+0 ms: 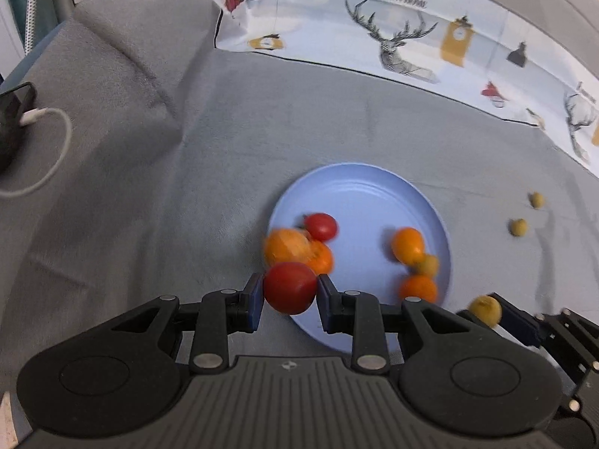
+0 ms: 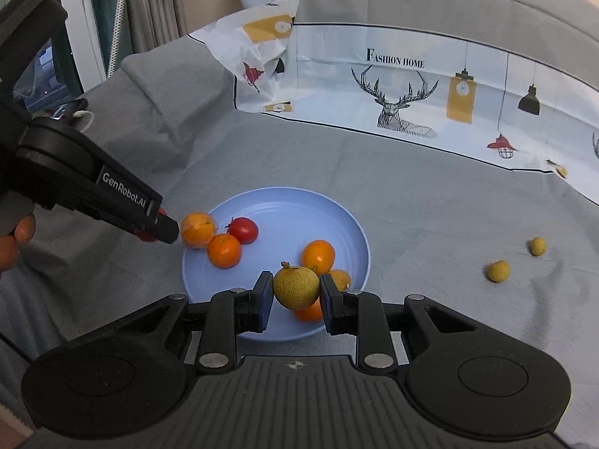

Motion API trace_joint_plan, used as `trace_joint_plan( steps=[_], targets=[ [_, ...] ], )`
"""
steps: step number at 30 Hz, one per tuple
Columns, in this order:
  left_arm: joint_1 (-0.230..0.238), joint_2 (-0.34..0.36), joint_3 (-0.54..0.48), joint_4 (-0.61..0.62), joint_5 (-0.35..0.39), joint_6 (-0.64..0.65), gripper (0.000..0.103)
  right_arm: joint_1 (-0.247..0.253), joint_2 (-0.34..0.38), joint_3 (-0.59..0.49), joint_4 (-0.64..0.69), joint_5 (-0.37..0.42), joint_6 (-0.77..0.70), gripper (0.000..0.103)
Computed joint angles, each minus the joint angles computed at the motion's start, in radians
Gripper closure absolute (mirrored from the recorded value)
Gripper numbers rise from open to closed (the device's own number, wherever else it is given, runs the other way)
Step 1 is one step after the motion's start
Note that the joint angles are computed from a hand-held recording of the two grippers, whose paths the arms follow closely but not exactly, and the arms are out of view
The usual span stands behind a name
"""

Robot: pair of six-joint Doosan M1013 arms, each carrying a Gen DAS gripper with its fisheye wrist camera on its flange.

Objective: Organize fruits

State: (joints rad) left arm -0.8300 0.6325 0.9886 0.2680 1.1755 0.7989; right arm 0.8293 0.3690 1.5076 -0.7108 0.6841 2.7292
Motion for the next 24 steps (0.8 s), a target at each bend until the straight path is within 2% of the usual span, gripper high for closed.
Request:
trace_joint_plan(
  steps=[8, 12, 17, 21, 24],
  targets=[
    [0.022, 0.063, -0.065, -0.002, 0.002, 0.069, 0.07, -0.031, 0.047, -0.032, 0.076, -0.026, -0.088, 0.075],
    [0.027, 0.088, -0.089, -0.012, 0.009, 0.145, 0.069, -0.044, 0.064, -0.043, 0.119, -0.052, -0.122, 0.075],
    [0.023, 0.116, -0.117, 0.027, -0.021, 0.188, 0.068, -0.052, 0.081, -0.052, 0.139, -0.066, -0.151, 0.075],
    [0.038, 0.151, -0.168, -0.049, -0.034, 0.242, 0.066, -0.057, 0.088, -0.055, 0.154, -0.071, -0.169, 0.075],
    [0.042, 0.177, -0.21, -0.093, -0.016, 0.283, 0.066, -0.059, 0.09, -0.056, 0.159, -0.074, -0.182, 0.075]
  ],
)
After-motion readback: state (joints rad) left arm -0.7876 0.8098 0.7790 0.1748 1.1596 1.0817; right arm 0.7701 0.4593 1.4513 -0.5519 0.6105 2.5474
